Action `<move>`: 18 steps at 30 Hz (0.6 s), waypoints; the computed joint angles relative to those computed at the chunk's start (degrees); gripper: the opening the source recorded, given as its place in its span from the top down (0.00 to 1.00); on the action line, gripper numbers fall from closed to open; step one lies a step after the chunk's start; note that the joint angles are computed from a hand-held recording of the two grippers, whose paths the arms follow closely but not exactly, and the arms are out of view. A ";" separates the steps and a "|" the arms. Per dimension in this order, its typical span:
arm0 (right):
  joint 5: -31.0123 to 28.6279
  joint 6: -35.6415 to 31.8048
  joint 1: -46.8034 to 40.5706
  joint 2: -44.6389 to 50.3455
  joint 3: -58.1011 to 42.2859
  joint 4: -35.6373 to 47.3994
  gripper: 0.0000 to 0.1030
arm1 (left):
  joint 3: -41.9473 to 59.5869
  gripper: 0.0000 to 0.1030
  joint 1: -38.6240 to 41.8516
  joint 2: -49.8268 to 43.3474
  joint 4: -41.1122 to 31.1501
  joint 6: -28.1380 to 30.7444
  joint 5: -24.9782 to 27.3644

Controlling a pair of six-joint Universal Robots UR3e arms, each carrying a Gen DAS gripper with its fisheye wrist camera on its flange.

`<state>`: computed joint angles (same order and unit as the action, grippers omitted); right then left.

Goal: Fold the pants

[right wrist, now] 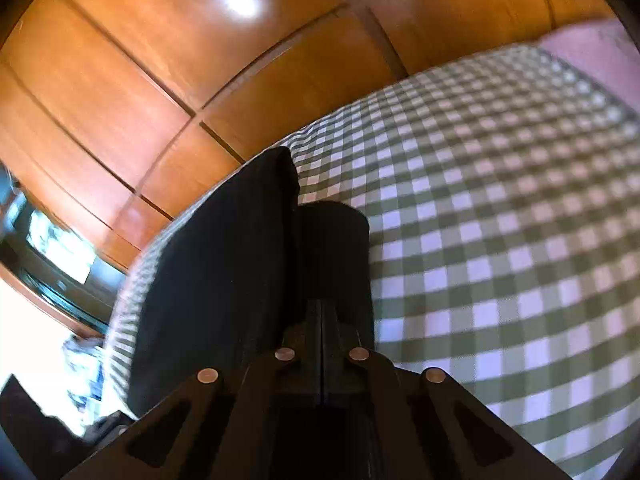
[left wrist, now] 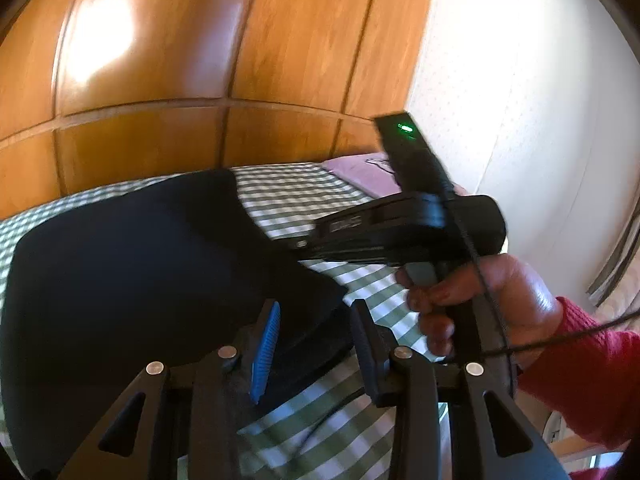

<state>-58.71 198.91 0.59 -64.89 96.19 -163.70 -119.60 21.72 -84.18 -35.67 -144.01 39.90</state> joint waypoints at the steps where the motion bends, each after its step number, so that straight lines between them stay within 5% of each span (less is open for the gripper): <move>1: 2.93 1.37 -1.02 -0.26 1.70 -2.52 0.98 | -0.61 0.64 1.83 0.73 -0.51 0.06 -1.12; 5: 5.64 3.12 -2.07 -2.22 4.94 -6.41 0.96 | -3.18 0.64 9.16 3.63 -1.01 -1.45 -5.09; 7: 5.41 3.58 -2.20 -2.61 5.46 -7.26 0.86 | -4.37 0.64 12.62 3.84 2.15 -4.05 -5.22; 9: 6.36 6.43 -2.48 -2.58 6.32 -10.40 0.60 | -5.05 0.64 16.12 2.54 7.89 -8.76 -3.85; 10: 7.09 7.59 -2.85 -2.37 6.41 -11.67 0.55 | -4.21 0.64 16.31 0.78 10.33 -11.02 -2.94; 14: 9.47 6.98 -2.40 -0.68 3.37 -10.83 0.54 | -2.24 0.64 20.99 -3.50 14.99 -18.48 1.41; 18: 3.95 -0.17 1.84 1.08 -3.52 -1.49 0.60 | 0.97 0.63 23.21 -9.26 16.50 -24.73 5.94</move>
